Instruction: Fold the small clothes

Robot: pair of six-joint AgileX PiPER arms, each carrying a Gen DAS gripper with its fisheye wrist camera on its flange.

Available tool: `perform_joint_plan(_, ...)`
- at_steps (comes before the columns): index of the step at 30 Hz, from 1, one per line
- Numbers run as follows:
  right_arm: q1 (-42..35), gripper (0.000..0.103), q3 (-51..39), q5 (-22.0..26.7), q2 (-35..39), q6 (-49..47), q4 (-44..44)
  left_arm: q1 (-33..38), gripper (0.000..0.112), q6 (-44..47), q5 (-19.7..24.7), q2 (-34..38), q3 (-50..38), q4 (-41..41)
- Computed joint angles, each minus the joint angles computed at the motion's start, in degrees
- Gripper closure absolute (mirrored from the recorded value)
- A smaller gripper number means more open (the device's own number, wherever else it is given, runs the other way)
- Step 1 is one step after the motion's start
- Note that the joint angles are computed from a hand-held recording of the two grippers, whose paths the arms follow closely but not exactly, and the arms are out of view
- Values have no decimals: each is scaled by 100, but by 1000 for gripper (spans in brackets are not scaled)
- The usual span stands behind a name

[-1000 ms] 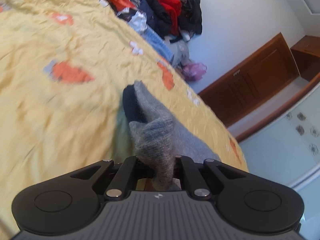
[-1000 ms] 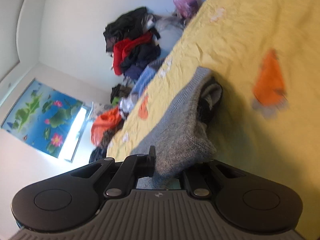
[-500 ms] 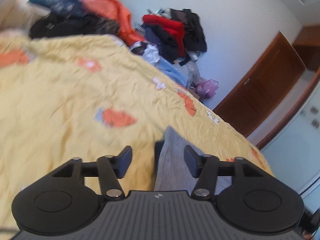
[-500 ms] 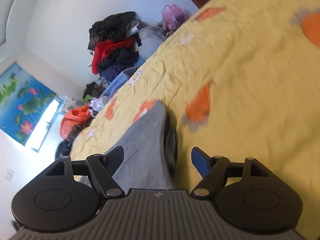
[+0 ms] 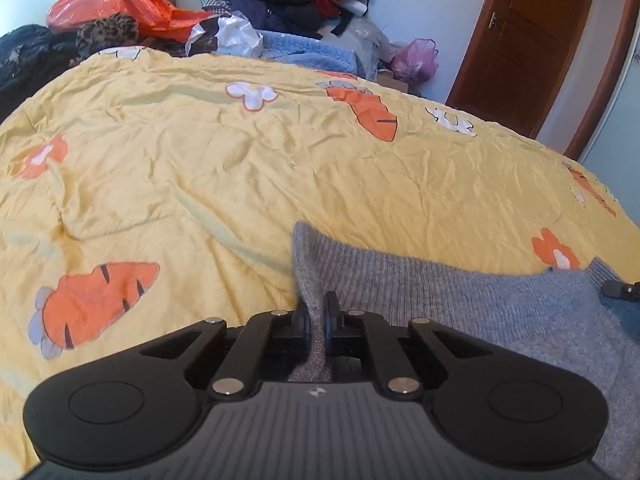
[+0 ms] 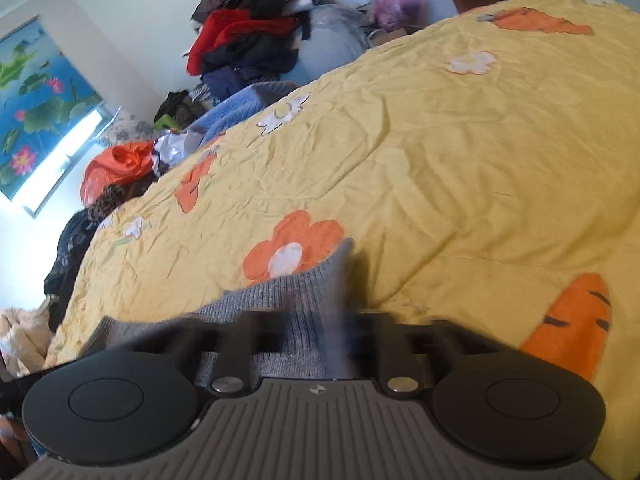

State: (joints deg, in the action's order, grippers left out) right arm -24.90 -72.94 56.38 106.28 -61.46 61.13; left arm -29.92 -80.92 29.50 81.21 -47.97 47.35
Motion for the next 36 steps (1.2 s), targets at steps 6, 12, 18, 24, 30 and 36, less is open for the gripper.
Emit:
perform_joint_plan(6,-274,90,53,-37,-5,-498,833,132,108,-1111,221,-266,451,690)
perform_joint_plan(12,-132,82,58,-216,233,-27,338,-334,104,-1282,768,-495,447,907)
perform_joint_plan(18,-354,50,986,-497,-944,-893,1195,-1885,94,-2508,2501,-793,191,2026)
perform_joint_plan(24,1013,37,2189,-1843,-1848,-2534,1590,-2199,55,-2295,2005,732,-526,1995)
perform_joint_plan(30,1170,40,2857,-2686,-1688,-3965,2451,-1884,51,-2879,1356,579,261,2337)
perform_joint_plan(36,1276,35,2758,-2813,-1663,-3848,2292,-2002,48,-2516,1684,739,12,2101)
